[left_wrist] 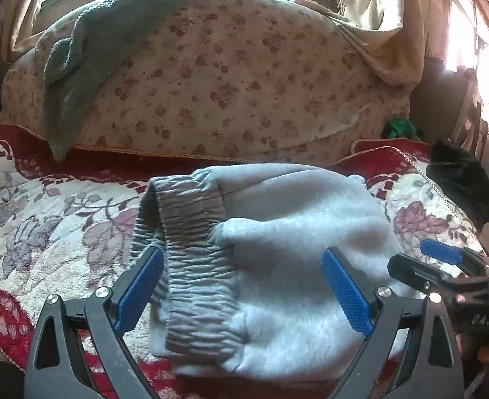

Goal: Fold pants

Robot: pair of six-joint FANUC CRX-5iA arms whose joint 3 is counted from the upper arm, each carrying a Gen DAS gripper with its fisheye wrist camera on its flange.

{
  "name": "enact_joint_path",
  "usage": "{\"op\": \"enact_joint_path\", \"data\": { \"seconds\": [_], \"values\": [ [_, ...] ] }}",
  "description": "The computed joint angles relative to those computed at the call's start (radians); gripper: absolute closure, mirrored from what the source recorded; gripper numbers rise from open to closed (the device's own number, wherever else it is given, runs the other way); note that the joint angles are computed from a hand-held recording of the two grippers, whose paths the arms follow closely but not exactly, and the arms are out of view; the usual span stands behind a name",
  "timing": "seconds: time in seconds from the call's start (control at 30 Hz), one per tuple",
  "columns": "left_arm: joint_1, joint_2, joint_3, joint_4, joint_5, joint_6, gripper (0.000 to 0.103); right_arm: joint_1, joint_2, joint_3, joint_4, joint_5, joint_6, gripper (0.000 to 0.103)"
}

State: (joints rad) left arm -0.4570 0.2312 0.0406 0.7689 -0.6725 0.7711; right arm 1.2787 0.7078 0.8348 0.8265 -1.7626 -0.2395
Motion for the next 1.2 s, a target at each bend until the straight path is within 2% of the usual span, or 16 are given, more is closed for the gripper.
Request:
{"op": "enact_joint_path", "data": {
  "seconds": [0.43, 0.87, 1.2],
  "values": [
    [-0.021, -0.016, 0.018, -0.115, 0.043, 0.077, 0.007, 0.010, 0.019, 0.029, 0.022, -0.021, 0.031, 0.000],
    [-0.045, -0.019, 0.041, -0.175, 0.060, 0.106, 0.007, 0.018, -0.033, -0.061, 0.022, 0.004, -0.046, 0.000],
    [-0.051, -0.019, 0.051, -0.199, 0.059, 0.124, 0.007, 0.021, -0.048, -0.083, 0.023, 0.006, -0.063, 0.000]
  ]
}}
